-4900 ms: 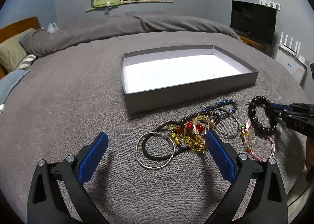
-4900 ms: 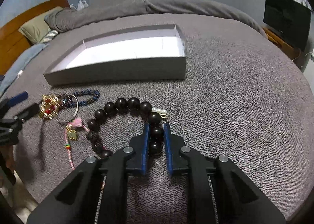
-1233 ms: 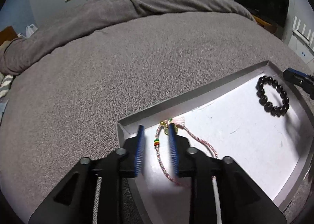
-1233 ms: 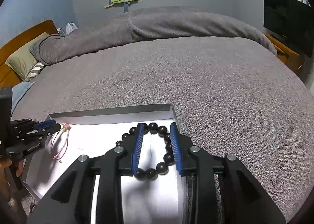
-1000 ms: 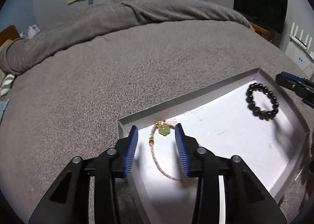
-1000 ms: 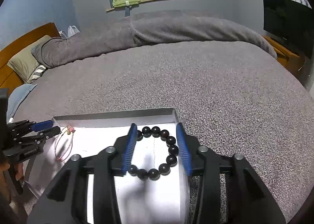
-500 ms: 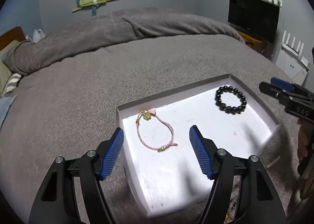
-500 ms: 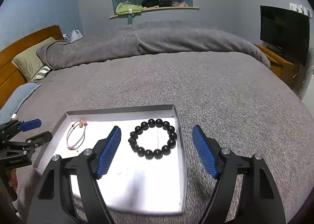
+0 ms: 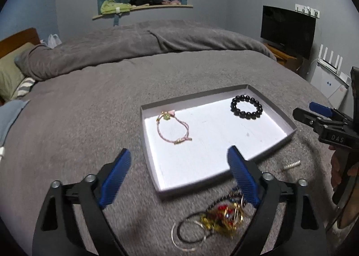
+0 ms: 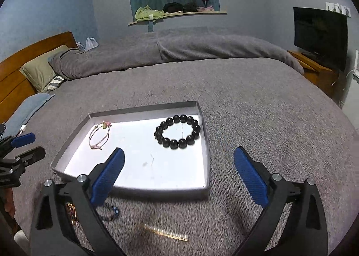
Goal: Organize jewelry
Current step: 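Move the right gripper to the gold pearl hair clip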
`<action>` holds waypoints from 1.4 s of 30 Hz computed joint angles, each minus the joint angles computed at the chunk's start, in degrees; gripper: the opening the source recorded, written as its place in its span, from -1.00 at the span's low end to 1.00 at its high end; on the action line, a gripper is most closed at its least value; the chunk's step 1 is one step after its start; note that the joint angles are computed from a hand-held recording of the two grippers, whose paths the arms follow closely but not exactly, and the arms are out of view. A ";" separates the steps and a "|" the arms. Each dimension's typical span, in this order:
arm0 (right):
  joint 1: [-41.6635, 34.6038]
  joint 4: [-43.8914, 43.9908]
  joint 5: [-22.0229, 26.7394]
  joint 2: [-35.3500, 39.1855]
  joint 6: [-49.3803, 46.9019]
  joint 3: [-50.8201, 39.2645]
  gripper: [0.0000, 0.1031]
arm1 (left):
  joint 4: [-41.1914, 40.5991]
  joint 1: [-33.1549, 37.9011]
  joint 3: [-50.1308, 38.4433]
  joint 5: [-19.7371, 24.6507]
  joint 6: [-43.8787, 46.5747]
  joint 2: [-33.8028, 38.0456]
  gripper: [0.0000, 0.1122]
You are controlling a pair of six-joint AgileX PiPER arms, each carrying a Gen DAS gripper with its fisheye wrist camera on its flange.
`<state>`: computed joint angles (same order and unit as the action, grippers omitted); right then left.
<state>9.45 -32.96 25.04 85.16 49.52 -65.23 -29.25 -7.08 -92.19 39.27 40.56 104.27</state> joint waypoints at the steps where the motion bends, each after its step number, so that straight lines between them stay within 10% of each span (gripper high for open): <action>1: 0.38 -1.79 -0.14 -0.65 1.86 1.05 0.89 | -0.85 -0.05 2.95 -2.22 1.22 -1.49 0.65; 15: 3.80 -24.30 1.15 -9.67 25.01 15.91 0.89 | -18.00 4.68 24.14 -10.53 23.48 -10.02 0.66; 42: 7.10 -18.95 -1.59 -4.35 19.25 19.19 0.83 | -28.30 7.02 30.02 -12.39 37.78 -6.26 0.66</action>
<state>16.55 -51.91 23.46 80.81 68.76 -46.04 -57.55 -0.06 -62.17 26.88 78.34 98.01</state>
